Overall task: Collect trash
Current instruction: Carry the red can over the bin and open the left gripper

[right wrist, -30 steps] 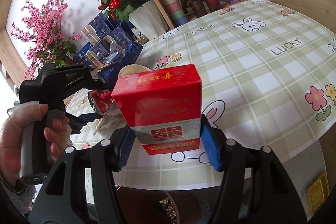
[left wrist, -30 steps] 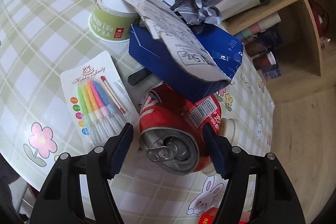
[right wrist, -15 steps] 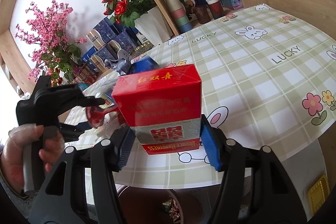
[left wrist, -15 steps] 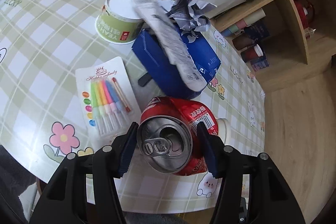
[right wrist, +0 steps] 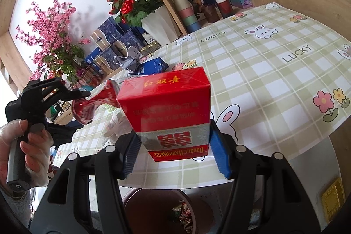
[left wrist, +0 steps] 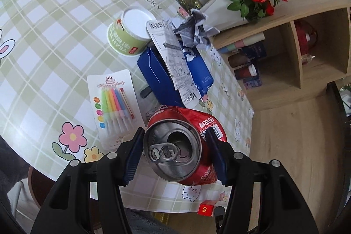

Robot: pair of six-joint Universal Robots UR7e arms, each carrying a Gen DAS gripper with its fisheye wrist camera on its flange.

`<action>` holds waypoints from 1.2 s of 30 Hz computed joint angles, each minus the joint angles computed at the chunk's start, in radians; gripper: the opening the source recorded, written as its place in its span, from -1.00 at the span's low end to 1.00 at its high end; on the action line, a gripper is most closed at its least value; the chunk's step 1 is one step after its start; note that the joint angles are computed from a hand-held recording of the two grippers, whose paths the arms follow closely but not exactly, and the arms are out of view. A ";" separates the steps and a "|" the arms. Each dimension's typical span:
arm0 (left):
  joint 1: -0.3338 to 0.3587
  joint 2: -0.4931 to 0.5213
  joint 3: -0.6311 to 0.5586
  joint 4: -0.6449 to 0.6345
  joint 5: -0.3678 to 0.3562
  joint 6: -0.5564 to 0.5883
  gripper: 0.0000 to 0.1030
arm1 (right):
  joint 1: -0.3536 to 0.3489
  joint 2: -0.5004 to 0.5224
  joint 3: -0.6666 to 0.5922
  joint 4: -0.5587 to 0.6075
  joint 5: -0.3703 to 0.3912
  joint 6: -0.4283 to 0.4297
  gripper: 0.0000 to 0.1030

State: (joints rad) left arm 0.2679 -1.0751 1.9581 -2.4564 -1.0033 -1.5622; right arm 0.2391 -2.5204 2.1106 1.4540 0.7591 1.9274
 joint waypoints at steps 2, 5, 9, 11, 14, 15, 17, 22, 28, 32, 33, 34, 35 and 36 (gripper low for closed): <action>-0.007 -0.019 0.009 0.004 0.011 -0.009 0.07 | 0.029 0.004 -0.007 -0.022 0.012 0.031 0.16; -0.018 -0.041 0.017 0.013 0.023 -0.005 0.07 | 0.054 0.000 -0.013 -0.029 0.022 0.049 0.16; -0.031 -0.081 0.042 0.006 0.026 -0.018 0.07 | 0.091 -0.013 -0.022 -0.035 0.038 0.078 0.16; -0.042 -0.107 0.057 0.009 0.030 -0.034 0.07 | 0.107 -0.018 -0.028 -0.033 0.044 0.087 0.16; -0.066 -0.148 0.075 0.033 0.045 -0.043 0.07 | 0.136 -0.034 -0.034 -0.028 0.055 0.099 0.16; -0.073 -0.158 0.080 0.037 0.048 -0.046 0.07 | 0.147 -0.041 -0.037 -0.026 0.061 0.102 0.16; -0.090 -0.190 0.101 0.047 0.052 -0.062 0.07 | 0.173 -0.051 -0.042 -0.028 0.073 0.119 0.16; -0.146 -0.282 0.149 0.124 0.064 -0.116 0.07 | 0.244 -0.081 -0.054 -0.032 0.110 0.159 0.16; -0.225 -0.396 0.230 0.212 0.031 -0.173 0.07 | 0.363 -0.121 -0.046 -0.060 0.197 0.246 0.16; -0.268 -0.469 0.300 0.267 -0.022 -0.221 0.07 | 0.417 -0.155 -0.017 -0.064 0.256 0.261 0.16; -0.275 -0.481 0.315 0.273 -0.034 -0.235 0.07 | 0.425 -0.165 -0.006 -0.057 0.273 0.257 0.16; -0.286 -0.497 0.334 0.285 -0.049 -0.255 0.07 | 0.429 -0.170 0.003 -0.054 0.283 0.255 0.16; -0.294 -0.510 0.351 0.291 -0.061 -0.271 0.07 | 0.436 -0.175 0.012 -0.051 0.295 0.255 0.16; -0.301 -0.520 0.366 0.292 -0.072 -0.285 0.07 | 0.437 -0.178 0.017 -0.048 0.300 0.253 0.16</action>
State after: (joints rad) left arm -0.0329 -1.5946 2.3241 -2.1645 -1.0756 -1.8468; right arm 0.6757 -2.6985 2.1279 1.4062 1.0587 2.1803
